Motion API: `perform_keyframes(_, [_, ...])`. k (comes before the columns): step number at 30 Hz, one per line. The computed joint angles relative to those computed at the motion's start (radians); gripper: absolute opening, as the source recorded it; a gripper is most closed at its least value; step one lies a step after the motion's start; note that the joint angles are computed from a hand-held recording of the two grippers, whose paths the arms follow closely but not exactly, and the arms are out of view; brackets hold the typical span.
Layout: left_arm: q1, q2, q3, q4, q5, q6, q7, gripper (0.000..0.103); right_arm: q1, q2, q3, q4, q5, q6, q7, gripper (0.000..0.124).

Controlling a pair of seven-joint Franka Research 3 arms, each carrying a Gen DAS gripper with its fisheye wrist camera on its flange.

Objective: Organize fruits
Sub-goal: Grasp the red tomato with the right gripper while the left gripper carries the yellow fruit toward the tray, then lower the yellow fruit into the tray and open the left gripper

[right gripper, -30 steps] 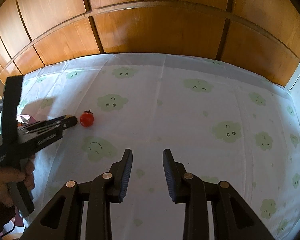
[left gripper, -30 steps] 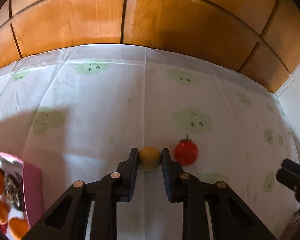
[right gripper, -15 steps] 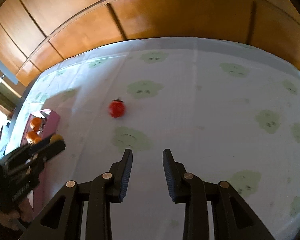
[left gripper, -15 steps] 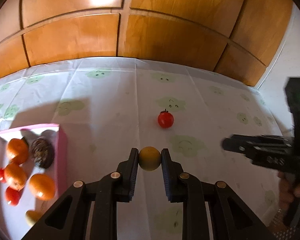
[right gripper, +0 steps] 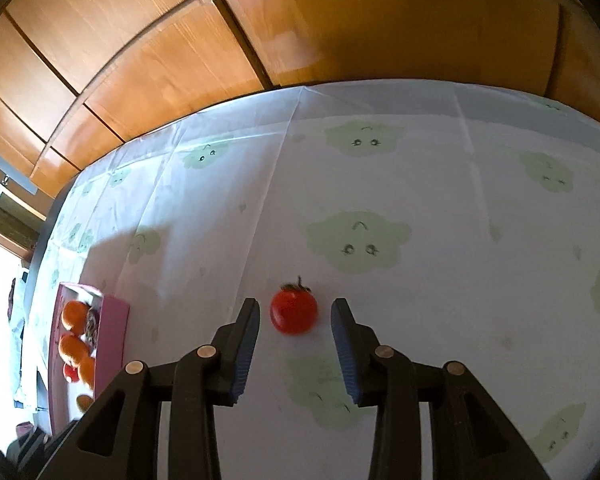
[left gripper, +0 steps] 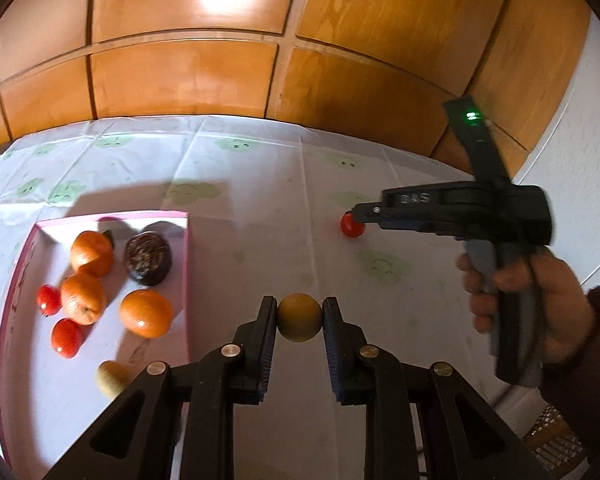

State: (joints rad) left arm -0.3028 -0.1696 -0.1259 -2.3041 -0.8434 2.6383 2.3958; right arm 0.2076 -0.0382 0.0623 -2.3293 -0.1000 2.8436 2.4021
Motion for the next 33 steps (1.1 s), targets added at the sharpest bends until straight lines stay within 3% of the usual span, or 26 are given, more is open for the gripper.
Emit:
perform_keyframes(4, [0.008,-0.013,0.014,-0.007,-0.018,-0.006,0.009,0.023,0.008,0.046,-0.006,0.047,-0.006,-0.047,-0.007,0.035])
perform_keyframes(6, [0.011,-0.024,0.019,-0.014,-0.022,-0.006,0.011,0.023,0.018,0.054,-0.014,0.062,-0.102,-0.082,0.049,0.027])
perform_keyframes(15, [0.044,-0.041,0.046,-0.039,0.007,0.03,-0.02,0.023,0.06,-0.037,0.033,-0.008,-0.184,-0.168,-0.001,0.027])
perform_keyframes(19, [0.052,-0.065,0.059,-0.075,0.045,0.099,-0.035,0.023,0.063,-0.077,0.071,-0.06,-0.224,-0.161,0.04,0.027])
perform_keyframes(33, [0.077,-0.12,0.131,-0.141,0.196,0.142,-0.181,0.023,0.007,-0.118,0.142,-0.146,-0.494,-0.069,0.297,0.027])
